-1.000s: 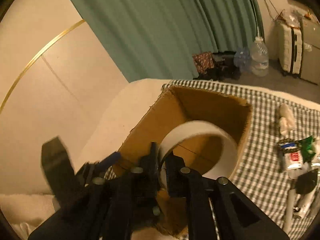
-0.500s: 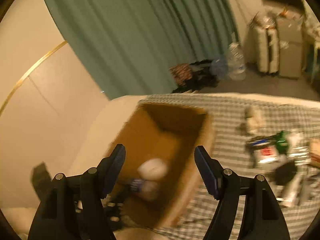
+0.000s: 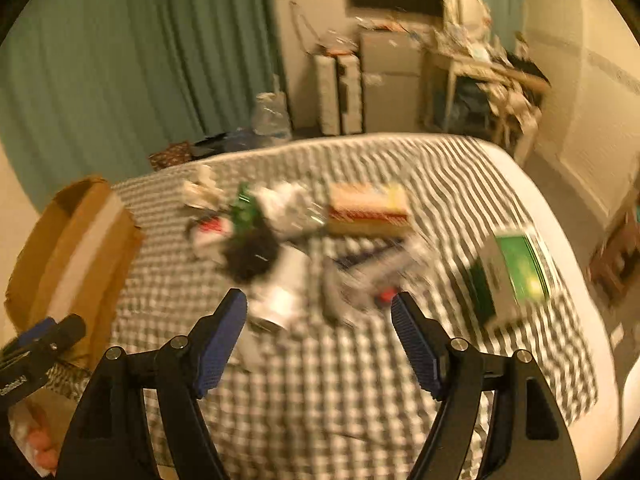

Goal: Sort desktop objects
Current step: 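Open both grippers over the box and return to the bed items, then grasp the white plastic tube with the left gripper while the right grasps the patterned bag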

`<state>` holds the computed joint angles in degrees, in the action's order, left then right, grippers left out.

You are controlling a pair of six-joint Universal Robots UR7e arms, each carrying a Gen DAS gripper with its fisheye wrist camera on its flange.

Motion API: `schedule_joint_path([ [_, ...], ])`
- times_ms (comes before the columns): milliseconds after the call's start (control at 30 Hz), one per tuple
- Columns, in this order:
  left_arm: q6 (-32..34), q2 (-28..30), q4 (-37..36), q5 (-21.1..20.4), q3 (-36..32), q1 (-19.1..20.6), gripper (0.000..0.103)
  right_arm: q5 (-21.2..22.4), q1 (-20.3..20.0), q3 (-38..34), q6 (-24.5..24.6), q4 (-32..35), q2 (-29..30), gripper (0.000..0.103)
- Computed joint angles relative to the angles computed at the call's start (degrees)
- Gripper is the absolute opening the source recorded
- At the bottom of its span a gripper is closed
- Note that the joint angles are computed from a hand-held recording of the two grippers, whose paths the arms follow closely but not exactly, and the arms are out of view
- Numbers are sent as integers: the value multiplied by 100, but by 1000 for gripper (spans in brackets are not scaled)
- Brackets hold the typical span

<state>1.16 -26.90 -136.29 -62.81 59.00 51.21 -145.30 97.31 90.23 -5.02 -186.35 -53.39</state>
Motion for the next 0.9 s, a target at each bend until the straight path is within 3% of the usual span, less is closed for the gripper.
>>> schedule_joint_path([
  [167,264,559,-156,425,-168,-166,103,380,-319,262,400,63,-230,75],
  [300,434,953,-54,525,-500,-192,103,672,-569,224,466,-34,-276,75],
  [433,304,1354,328,566,-1026,-130,103,956,-761,104,569,171,-231,83],
  [533,278,1541,620,539,-1234,-74,96,849,-823,-220,442,417,-43,86],
  [600,350,1666,777,574,-1378,-53,88,971,-893,-413,452,522,64,86],
  [633,429,1697,744,626,-1368,-51,86,1252,-975,-493,585,591,83,86],
  [700,661,1634,333,585,-1153,-52,74,1498,-1085,-731,936,890,171,86],
  [767,831,1572,181,472,-1056,-48,40,1356,-1118,-961,1083,1198,303,86],
  [833,833,1510,278,295,-1069,-24,19,985,-1087,-1122,937,1320,453,86],
  [900,656,1465,476,183,-1142,23,14,689,-1053,-1192,924,1556,497,86],
])
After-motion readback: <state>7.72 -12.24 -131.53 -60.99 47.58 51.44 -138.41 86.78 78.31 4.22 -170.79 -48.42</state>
